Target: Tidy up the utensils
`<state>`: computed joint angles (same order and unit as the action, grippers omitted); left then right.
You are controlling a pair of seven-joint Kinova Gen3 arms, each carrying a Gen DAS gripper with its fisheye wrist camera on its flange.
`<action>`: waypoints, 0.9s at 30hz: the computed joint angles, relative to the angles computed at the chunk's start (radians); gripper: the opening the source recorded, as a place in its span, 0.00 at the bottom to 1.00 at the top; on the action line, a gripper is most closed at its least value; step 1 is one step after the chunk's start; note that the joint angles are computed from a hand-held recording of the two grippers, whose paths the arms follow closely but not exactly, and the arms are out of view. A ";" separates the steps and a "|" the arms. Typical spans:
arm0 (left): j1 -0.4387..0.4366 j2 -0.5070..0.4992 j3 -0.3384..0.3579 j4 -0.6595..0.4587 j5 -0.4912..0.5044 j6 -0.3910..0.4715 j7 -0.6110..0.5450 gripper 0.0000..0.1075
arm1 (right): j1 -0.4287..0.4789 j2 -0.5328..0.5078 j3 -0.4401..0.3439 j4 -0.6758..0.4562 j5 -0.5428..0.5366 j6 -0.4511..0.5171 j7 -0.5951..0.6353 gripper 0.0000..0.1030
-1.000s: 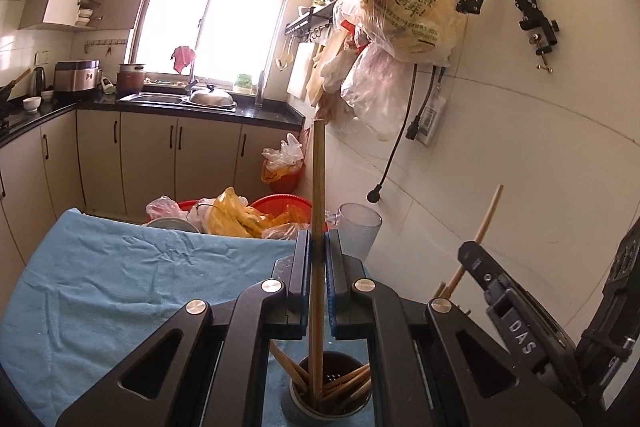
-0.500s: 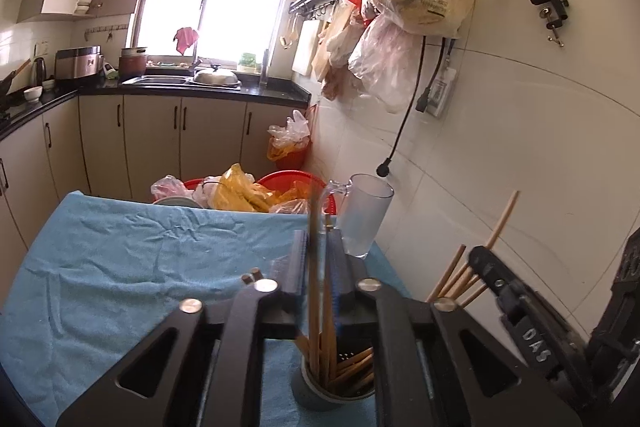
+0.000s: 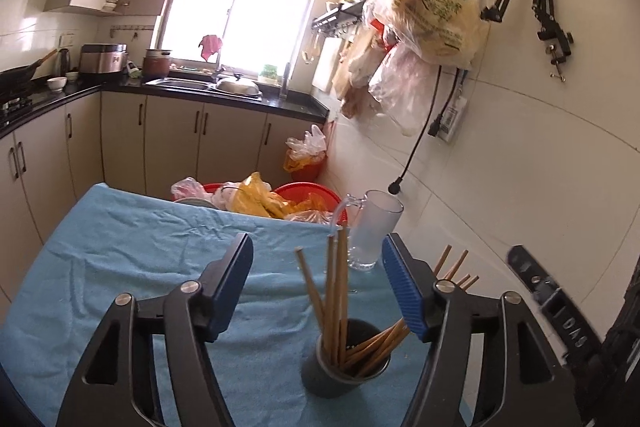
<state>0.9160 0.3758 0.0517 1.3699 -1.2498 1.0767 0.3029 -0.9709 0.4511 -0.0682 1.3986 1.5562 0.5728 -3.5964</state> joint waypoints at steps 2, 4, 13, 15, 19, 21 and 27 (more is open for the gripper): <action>0.023 -0.013 0.003 0.024 -0.001 0.041 0.025 0.70 | -0.010 -0.027 -0.001 0.043 0.032 0.022 -0.055 0.60; 0.039 -0.026 0.014 0.050 -0.005 0.077 0.053 0.78 | -0.013 -0.049 -0.021 0.077 0.036 0.065 -0.072 0.69; 0.122 -0.035 0.098 0.127 0.023 0.317 0.103 0.90 | -0.080 -0.092 -0.096 0.163 -0.035 0.273 -0.011 0.93; 0.141 -0.024 0.115 0.130 0.055 0.370 0.094 0.90 | -0.105 -0.088 -0.106 0.156 -0.073 0.325 0.035 0.97; 0.160 -0.010 0.134 0.121 0.140 0.435 0.056 0.90 | -0.172 -0.084 -0.114 0.162 -0.110 0.438 0.067 0.99; 0.170 -0.005 0.138 0.118 0.176 0.461 0.047 0.90 | -0.197 -0.083 -0.124 0.166 -0.133 0.474 0.088 1.00; 0.219 0.026 0.134 0.089 0.214 0.559 0.035 0.92 | -0.237 -0.088 -0.140 0.169 -0.208 0.514 0.175 1.00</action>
